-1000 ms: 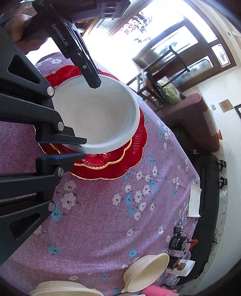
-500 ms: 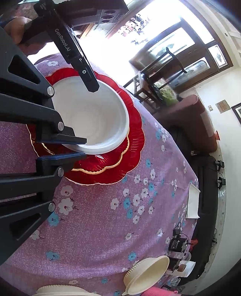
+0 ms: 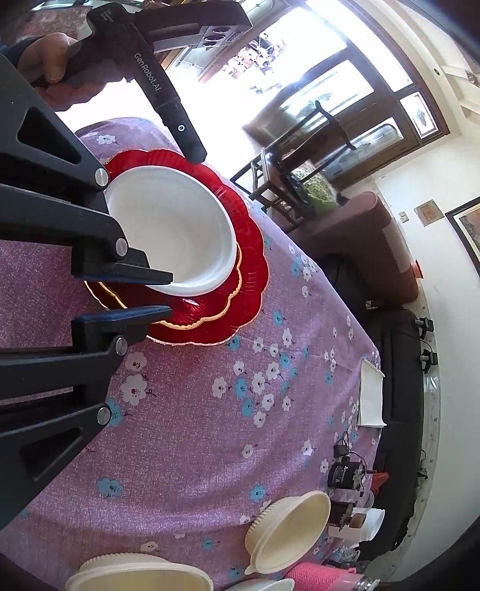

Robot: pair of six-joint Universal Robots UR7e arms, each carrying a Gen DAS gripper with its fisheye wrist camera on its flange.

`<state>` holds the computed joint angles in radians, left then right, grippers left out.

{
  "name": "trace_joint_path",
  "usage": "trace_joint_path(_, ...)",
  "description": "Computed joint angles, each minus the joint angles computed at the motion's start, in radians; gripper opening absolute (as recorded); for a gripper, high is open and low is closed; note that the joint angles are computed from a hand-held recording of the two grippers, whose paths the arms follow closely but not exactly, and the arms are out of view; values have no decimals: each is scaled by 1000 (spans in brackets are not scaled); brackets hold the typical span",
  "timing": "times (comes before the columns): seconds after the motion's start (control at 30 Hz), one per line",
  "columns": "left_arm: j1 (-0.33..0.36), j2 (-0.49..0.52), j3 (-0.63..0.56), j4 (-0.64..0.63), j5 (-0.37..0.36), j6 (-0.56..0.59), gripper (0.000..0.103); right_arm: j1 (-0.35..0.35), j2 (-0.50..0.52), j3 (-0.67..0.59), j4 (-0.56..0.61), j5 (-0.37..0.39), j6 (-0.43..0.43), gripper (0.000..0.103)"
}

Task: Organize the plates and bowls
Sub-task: 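Lower the white bowl onto the small red plate and open the left tool, then move the left tool toward the beige bowl on the cloth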

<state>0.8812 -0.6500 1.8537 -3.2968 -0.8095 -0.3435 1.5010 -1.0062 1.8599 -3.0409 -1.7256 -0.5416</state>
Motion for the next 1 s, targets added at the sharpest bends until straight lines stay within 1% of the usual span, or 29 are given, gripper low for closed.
trace_joint_path(0.13, -29, 3, -2, -5, 10, 25, 47, -20, -33, 12, 2, 20, 13, 13)
trace_joint_path(0.23, -51, 12, -14, 3, 3, 50, 47, -42, -63, 21, 1, 39, 23, 13)
trace_joint_path(0.37, -75, 30, -41, 37, -11, 66, 47, -82, -107, 36, -13, 67, 45, 13)
trace_joint_path(0.5, -99, 60, -85, 91, -40, 82, 47, -133, -165, 53, -16, 99, 75, 13)
trace_joint_path(0.7, -135, 142, -190, 201, -123, 122, 47, -240, -271, 88, -58, 147, 132, 13)
trace_joint_path(0.87, -151, 221, -288, 315, -224, 127, 47, -348, -339, 89, -68, 196, 213, 13)
trace_joint_path(1.0, -159, 289, -371, 410, -286, 126, 47, -411, -364, 73, -54, 200, 258, 14)
